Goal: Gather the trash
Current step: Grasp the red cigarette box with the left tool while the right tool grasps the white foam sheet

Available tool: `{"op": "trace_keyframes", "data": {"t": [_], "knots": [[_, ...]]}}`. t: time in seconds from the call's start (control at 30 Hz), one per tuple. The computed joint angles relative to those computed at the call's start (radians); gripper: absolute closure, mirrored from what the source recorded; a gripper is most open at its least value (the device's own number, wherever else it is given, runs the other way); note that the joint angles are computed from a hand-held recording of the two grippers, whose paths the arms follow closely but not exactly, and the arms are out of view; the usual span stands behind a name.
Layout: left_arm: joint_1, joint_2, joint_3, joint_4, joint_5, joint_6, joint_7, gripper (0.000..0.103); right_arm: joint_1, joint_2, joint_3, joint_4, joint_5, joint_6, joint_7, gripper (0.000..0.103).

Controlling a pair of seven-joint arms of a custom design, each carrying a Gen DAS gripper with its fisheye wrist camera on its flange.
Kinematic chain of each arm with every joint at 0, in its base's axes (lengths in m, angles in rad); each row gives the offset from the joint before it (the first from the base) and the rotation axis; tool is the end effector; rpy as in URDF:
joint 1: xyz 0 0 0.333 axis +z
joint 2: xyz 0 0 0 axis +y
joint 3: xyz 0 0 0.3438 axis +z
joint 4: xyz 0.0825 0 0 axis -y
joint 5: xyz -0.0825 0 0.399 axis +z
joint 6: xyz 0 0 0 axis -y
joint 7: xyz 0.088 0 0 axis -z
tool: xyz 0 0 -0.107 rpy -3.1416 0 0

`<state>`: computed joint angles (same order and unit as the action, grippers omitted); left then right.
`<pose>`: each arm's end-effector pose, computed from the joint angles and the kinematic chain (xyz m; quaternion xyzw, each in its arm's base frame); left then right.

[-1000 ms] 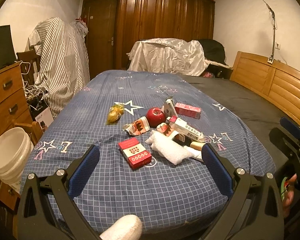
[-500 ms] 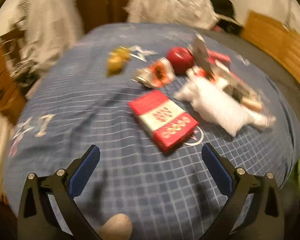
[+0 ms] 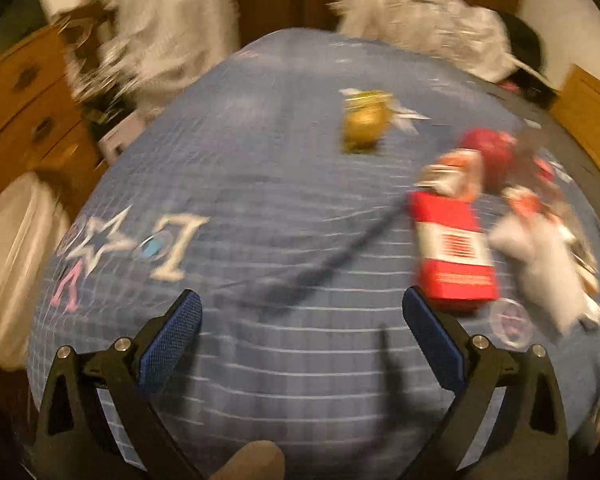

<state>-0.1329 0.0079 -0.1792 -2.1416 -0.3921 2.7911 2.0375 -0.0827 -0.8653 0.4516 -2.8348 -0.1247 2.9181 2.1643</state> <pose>0.5736 -0.1664 0.4911 -0.4999 0.7998 -0.2937 0.1557 0.3160 0.1462 0.5172 -0.5966 0.6583 -0.3306 0.3185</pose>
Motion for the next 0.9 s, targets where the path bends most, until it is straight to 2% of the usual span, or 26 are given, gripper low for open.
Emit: {"op": "trace_keyframes", "data": {"t": [0.07, 0.13, 0.17, 0.23, 0.3, 0.43, 0.53, 0.63, 0.7, 0.8, 0.83, 0.9], "knots": [[-0.012, -0.005, -0.014, 0.025, -0.146, -0.071, 0.142, 0.006, -0.034, 0.112, 0.013, 0.047, -0.032, 0.03, -0.039, 0.004], [-0.027, 0.011, -0.024, 0.054, -0.177, -0.1, 0.165, 0.006, -0.072, 0.193, 0.033, 0.089, -0.063, 0.036, -0.06, 0.004], [-0.034, 0.027, -0.028, 0.072, -0.151, -0.099, 0.144, 0.006, -0.091, 0.235, 0.04, 0.111, -0.082, 0.038, -0.071, 0.004], [-0.052, 0.064, -0.037, 0.091, -0.003, -0.062, 0.052, 0.006, -0.124, 0.293, 0.059, 0.143, -0.122, 0.037, -0.075, 0.004], [-0.056, 0.089, -0.042, 0.112, 0.084, -0.071, -0.017, 0.006, -0.138, 0.346, 0.06, 0.172, -0.16, 0.026, -0.081, 0.005], [-0.052, 0.138, -0.056, 0.159, 0.199, -0.093, -0.101, 0.006, -0.142, 0.432, 0.046, 0.217, -0.233, 0.014, -0.068, 0.007], [-0.053, 0.169, -0.061, 0.189, 0.273, -0.118, -0.143, 0.006, -0.148, 0.473, 0.045, 0.242, -0.288, 0.004, -0.028, 0.014], [-0.046, 0.193, -0.071, 0.212, 0.297, -0.139, -0.165, 0.016, -0.141, 0.496, 0.035, 0.262, -0.33, -0.02, 0.02, 0.028], [-0.04, 0.201, -0.079, 0.212, 0.3, -0.122, -0.174, 0.017, -0.12, 0.507, 0.015, 0.273, -0.344, -0.04, 0.046, 0.042], [-0.017, 0.196, -0.1, 0.201, 0.256, -0.102, -0.15, 0.036, -0.106, 0.524, 0.001, 0.288, -0.392, -0.047, 0.108, 0.045], [-0.011, 0.19, -0.103, 0.192, 0.241, -0.095, -0.144, 0.047, -0.11, 0.519, 0.003, 0.286, -0.418, -0.039, 0.143, 0.045], [0.015, 0.164, -0.116, 0.167, 0.17, -0.09, -0.103, 0.049, -0.113, 0.483, 0.006, 0.266, -0.465, -0.02, 0.221, 0.045]]}}
